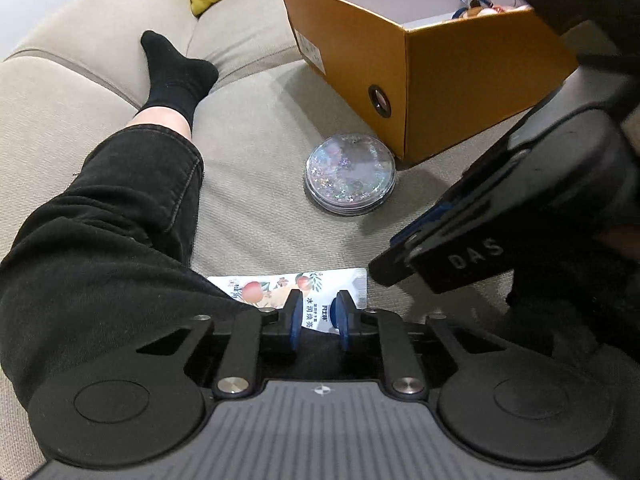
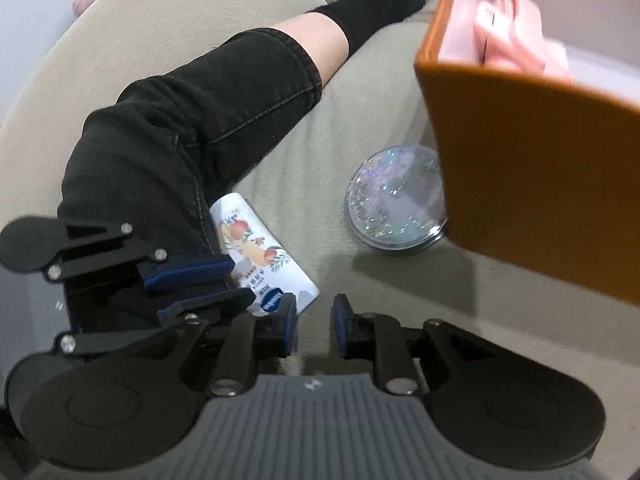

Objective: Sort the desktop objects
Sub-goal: 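Move both grippers to the white sachet and glitter disc on the sofa, then grasp the white Vaseline sachet with the right gripper and lift it, then grasp the round glitter disc with the left gripper while the right gripper holds the sachet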

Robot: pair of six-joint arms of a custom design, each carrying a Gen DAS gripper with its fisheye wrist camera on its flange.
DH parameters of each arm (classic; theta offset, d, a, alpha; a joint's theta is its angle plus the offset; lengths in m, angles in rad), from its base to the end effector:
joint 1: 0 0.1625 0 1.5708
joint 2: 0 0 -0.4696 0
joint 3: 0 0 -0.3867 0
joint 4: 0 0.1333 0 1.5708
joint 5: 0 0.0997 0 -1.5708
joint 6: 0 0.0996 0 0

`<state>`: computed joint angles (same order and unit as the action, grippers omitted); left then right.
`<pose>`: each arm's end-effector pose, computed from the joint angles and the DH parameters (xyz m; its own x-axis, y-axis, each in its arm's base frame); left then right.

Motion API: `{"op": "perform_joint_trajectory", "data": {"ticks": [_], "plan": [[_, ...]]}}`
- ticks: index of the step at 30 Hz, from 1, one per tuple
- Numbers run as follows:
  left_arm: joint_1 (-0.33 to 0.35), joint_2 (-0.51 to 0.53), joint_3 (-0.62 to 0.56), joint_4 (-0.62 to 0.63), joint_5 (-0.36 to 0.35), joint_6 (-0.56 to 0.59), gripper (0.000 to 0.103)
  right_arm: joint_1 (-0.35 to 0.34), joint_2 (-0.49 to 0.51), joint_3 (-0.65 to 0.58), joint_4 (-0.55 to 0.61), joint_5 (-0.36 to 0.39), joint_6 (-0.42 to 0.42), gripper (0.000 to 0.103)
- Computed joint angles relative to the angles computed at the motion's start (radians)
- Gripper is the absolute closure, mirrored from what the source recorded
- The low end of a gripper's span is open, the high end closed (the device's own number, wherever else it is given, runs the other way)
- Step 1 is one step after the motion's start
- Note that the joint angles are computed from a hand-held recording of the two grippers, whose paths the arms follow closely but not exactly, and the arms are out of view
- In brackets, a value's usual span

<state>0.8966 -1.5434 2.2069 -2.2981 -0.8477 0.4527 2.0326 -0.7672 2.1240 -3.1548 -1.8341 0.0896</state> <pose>-0.1077 -0.4539 0.3256 -0.2779 0.7323 -0.6217 0.8280 0.5108 0.2315 0.3363 -0.4347 0.0393 -0.9258 -0.2982 0.2324 -0.3527 0.9025 -0.2470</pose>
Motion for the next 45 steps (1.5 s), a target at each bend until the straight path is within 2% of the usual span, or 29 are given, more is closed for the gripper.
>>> {"op": "perform_joint_trajectory", "data": {"ticks": [2, 6, 11, 13, 14, 18, 20, 24, 29, 32, 37, 41, 42, 45], "plan": [[0.004, -0.013, -0.016, 0.029, -0.024, -0.025, 0.084, -0.012, 0.011, -0.003, -0.007, 0.025, 0.021, 0.067], [0.012, -0.018, -0.041, 0.066, -0.057, -0.050, 0.084, -0.039, 0.026, -0.017, 0.022, 0.057, 0.083, 0.068], [0.014, -0.012, -0.047, 0.075, -0.068, -0.067, 0.084, -0.082, 0.042, -0.013, 0.005, 0.155, 0.143, 0.070], [0.020, -0.007, -0.056, 0.084, -0.079, -0.077, 0.084, -0.104, 0.052, -0.012, 0.004, 0.206, 0.165, 0.076], [0.022, -0.004, -0.060, 0.089, -0.082, -0.079, 0.084, -0.109, 0.057, -0.015, 0.005, 0.215, 0.184, 0.083], [0.026, 0.004, -0.066, 0.095, -0.081, -0.076, 0.084, -0.152, 0.072, 0.003, -0.047, 0.305, 0.250, 0.090], [0.028, 0.008, -0.069, 0.095, -0.082, -0.086, 0.084, -0.150, 0.070, 0.008, -0.057, 0.310, 0.241, 0.094], [0.028, 0.009, -0.078, 0.102, -0.085, -0.118, 0.084, -0.123, 0.051, 0.030, -0.099, 0.294, 0.192, 0.100], [0.022, 0.000, -0.083, 0.089, -0.102, -0.130, 0.084, -0.073, -0.011, 0.074, -0.187, 0.231, 0.131, 0.103], [0.021, 0.000, -0.090, 0.085, -0.132, -0.133, 0.084, -0.032, -0.068, 0.078, -0.171, 0.169, 0.083, 0.103], [0.027, 0.022, -0.095, 0.061, -0.191, -0.143, 0.084, 0.038, -0.145, 0.067, -0.072, 0.019, 0.019, 0.103], [0.045, 0.050, -0.103, 0.058, -0.230, -0.165, 0.084, 0.074, -0.162, 0.055, -0.025, -0.045, -0.024, 0.103], [0.042, 0.050, -0.098, 0.054, -0.224, -0.167, 0.084, 0.083, -0.157, 0.049, -0.020, -0.066, -0.035, 0.103], [0.036, 0.045, -0.082, 0.039, -0.193, -0.174, 0.084, 0.081, -0.144, 0.046, -0.028, -0.055, -0.055, 0.102]]}}
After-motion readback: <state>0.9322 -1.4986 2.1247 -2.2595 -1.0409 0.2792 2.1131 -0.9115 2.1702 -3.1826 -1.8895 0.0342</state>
